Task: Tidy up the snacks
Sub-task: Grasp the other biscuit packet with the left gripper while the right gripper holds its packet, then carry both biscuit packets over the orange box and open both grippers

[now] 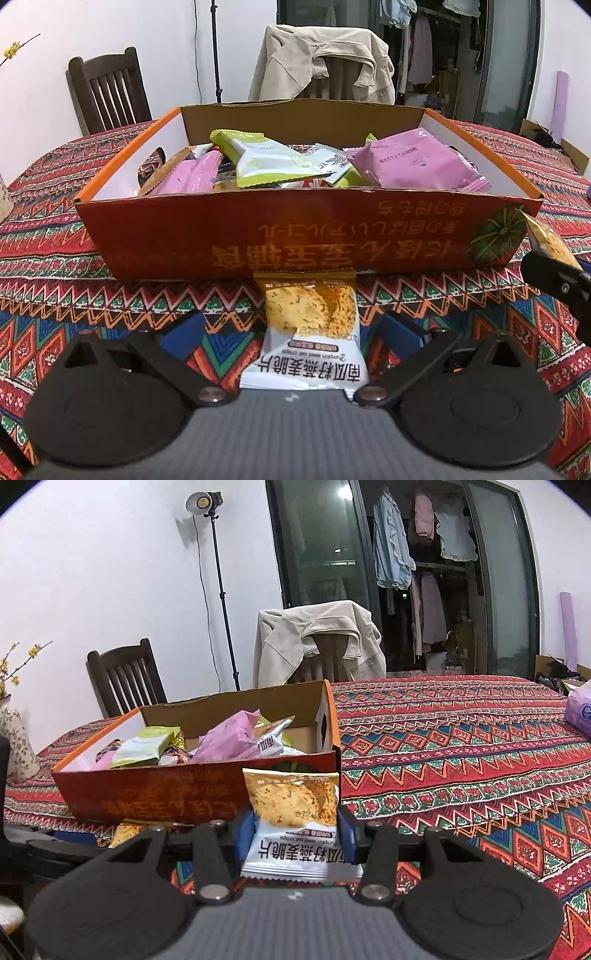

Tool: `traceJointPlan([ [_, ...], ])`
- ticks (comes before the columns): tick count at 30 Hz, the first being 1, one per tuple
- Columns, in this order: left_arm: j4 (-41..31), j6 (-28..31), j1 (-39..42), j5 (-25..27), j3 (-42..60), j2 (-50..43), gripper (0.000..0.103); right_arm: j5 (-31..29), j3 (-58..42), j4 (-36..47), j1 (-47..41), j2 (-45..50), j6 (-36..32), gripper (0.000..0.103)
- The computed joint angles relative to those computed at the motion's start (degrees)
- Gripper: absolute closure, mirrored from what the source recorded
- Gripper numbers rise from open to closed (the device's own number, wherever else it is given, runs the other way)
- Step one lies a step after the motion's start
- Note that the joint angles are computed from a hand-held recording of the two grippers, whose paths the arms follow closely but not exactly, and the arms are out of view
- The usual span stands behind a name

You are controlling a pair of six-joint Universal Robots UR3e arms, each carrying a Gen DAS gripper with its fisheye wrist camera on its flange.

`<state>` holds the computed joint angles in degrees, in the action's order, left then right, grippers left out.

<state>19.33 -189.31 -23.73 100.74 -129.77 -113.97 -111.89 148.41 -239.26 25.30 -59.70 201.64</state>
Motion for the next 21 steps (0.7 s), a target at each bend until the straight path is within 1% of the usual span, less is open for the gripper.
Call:
traceJointPlan([
  [4,4.27,-0.22,-0.26,0.51,-1.23,-1.66,0.000,-0.15,-0.60,0.86,0.16,0.17,0.08,0.058],
  [15,5.18,0.57,-0.29,0.19,-1.67,-1.77,0.000,-0.73,-2.59,2.73,0.83,1.04,0.01,0.058],
  [17,6.16,1.33,-0.03,-0.66,-2.29,-1.53,0.007,-0.67,-2.58,2.77,0.79,1.07,0.00,0.058],
  [18,6.97,1.78,0.07,-1.22,-2.79,-1.38,0.017,-0.67,-2.64,2.82,0.77,1.12,-0.02,0.058],
  [19,8.04,2.31,0.12,-1.76,-3.42,-1.17,0.032,-0.62,-2.54,2.62,0.76,1.23,0.00,0.058],
  [20,8.68,2.66,0.09,-2.13,-3.81,-1.02,0.038,-0.40,-2.57,2.48,0.66,1.40,-0.03,0.058],
  [21,9.38,3.14,0.40,-2.93,-4.36,-0.81,0.048,-0.16,-2.58,2.34,0.55,1.52,-0.12,0.058],
])
